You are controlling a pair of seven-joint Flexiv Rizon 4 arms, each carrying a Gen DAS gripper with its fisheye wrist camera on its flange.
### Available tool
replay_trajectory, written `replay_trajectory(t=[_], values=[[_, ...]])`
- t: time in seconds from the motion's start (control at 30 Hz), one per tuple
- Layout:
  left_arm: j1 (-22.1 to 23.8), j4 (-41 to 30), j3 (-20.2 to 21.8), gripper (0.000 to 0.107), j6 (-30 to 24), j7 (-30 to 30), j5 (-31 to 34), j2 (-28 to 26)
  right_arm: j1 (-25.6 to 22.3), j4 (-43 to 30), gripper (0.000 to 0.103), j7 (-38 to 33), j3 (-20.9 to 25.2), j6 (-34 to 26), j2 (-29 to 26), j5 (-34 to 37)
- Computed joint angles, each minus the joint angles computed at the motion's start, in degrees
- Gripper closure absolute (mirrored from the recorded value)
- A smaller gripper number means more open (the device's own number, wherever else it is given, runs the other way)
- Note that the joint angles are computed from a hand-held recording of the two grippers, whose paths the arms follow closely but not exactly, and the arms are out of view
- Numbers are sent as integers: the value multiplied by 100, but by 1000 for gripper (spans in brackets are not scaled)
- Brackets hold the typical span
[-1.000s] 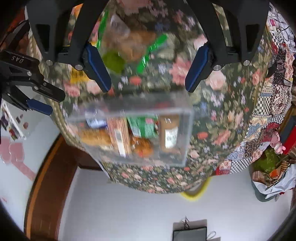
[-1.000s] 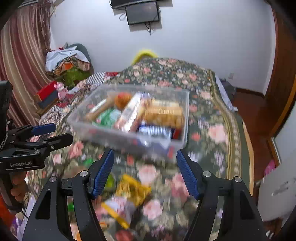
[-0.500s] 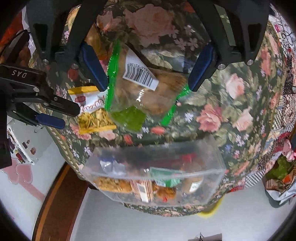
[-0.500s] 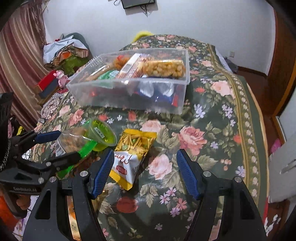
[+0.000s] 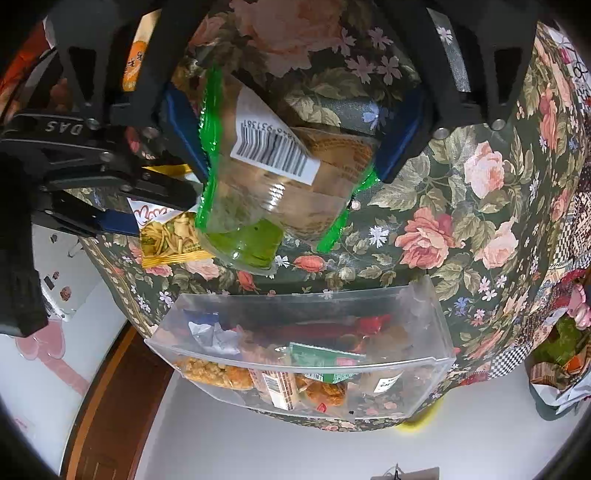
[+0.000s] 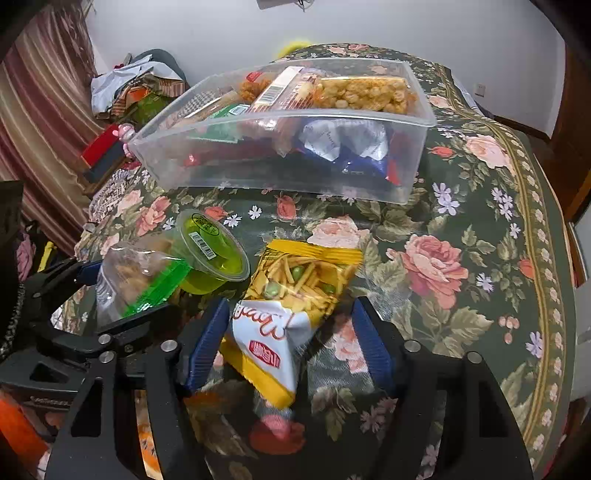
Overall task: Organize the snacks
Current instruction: 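Grasp the clear cookie bag with the left tool while the right tool grasps the yellow chip bag, then carry both bags over the clear box and open both tools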
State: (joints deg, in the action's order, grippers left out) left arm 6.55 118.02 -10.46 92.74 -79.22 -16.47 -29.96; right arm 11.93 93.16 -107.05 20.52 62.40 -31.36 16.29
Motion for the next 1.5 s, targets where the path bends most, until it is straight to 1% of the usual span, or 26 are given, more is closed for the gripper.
replay_trajectory(t=[0.07,0.1,0.13,0.17,0.2,0.23,0.33,0.37,0.47,0.6,0.7,0.83,1.0,1.13,1.27,1.37,1.5], values=[[47,41,-39,29,55,20,16,19,-1,7,45,-48,18,42,-12,11],[32,57,-10,33,94,8,29,28,-32,-7,54,-88,54,36,-18,49],[122,92,-102,35,135,22,27,42,-54,-41,58,-110,74,-3,-31,75],[202,120,-191,38,169,30,27,47,-60,-37,59,-111,71,2,-26,96],[252,156,-247,42,239,29,41,67,-55,-21,62,-102,57,34,-20,108],[223,183,-207,46,295,1,65,105,-76,-32,63,-116,73,29,-23,142],[187,210,-155,52,358,-70,123,173,-106,-5,66,-128,85,76,4,217],[249,230,-216,53,367,-76,136,198,-127,13,66,-143,92,94,24,244],[334,292,-275,54,394,-124,159,269,-176,11,67,-183,117,140,52,327],[279,379,-158,55,573,-263,215,398,-241,30,67,-259,155,241,140,459],[118,372,73,55,710,-374,293,492,-228,1,67,-269,135,347,174,476],[132,295,142,55,744,-456,368,582,-244,-93,67,-294,165,481,199,528],[-43,30,393,55,743,-514,377,567,-248,-326,67,-318,199,602,129,556],[-61,-186,451,54,752,-515,375,522,-245,-528,67,-310,226,702,55,552],[-129,-496,558,54,727,-488,354,418,-204,-819,67,-280,225,789,-83,470],[-263,-776,726,54,696,-466,320,293,-177,-1029,67,-220,235,849,-197,409],[-260,-1109,745,54,524,-426,244,136,-112,-1419,67,-86,217,802,-434,288]])
